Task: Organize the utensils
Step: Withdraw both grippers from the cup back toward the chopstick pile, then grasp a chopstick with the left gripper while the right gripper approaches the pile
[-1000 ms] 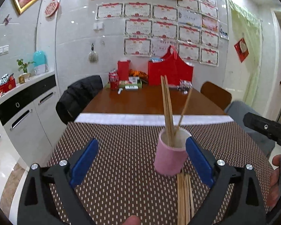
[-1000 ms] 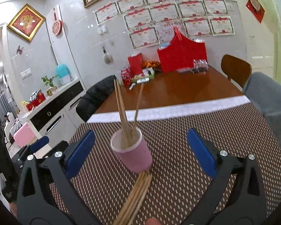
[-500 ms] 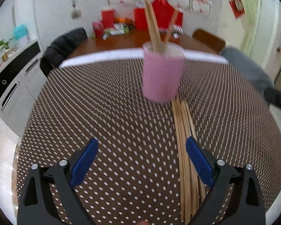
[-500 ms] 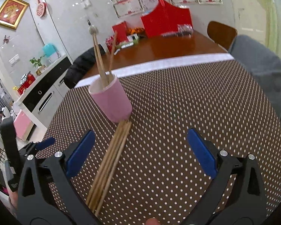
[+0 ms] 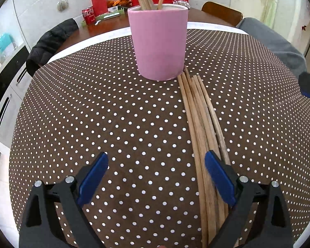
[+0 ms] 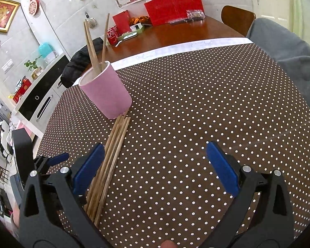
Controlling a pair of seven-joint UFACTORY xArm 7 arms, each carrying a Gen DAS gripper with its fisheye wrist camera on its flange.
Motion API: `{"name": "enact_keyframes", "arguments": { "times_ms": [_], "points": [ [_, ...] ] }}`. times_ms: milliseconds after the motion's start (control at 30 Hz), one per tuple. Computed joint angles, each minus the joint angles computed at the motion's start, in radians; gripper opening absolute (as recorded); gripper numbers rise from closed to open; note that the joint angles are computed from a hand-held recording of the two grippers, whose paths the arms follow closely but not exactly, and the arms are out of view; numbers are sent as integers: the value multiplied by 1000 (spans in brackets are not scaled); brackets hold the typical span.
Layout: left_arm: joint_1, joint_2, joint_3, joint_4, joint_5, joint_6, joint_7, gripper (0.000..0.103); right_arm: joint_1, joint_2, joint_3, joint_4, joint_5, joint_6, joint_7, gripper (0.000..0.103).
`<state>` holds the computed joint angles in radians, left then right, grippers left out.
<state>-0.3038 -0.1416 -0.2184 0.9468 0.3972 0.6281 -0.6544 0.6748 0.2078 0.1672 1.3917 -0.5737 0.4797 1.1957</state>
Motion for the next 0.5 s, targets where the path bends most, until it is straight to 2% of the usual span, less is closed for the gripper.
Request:
{"name": "enact_keyframes", "arguments": {
  "times_ms": [300, 433, 500],
  "points": [
    [-14, 99, 17, 109, 12, 24, 71, 93, 2, 26, -4, 28, 34, 10, -35, 97],
    [-16, 102, 38, 100, -15, -6, 91, 92, 3, 23, -8, 26, 39, 16, -38, 97],
    [-11, 92, 42, 87, 0, 5, 79, 85, 2, 22, -7, 23, 42, 23, -42, 97]
  ]
}}
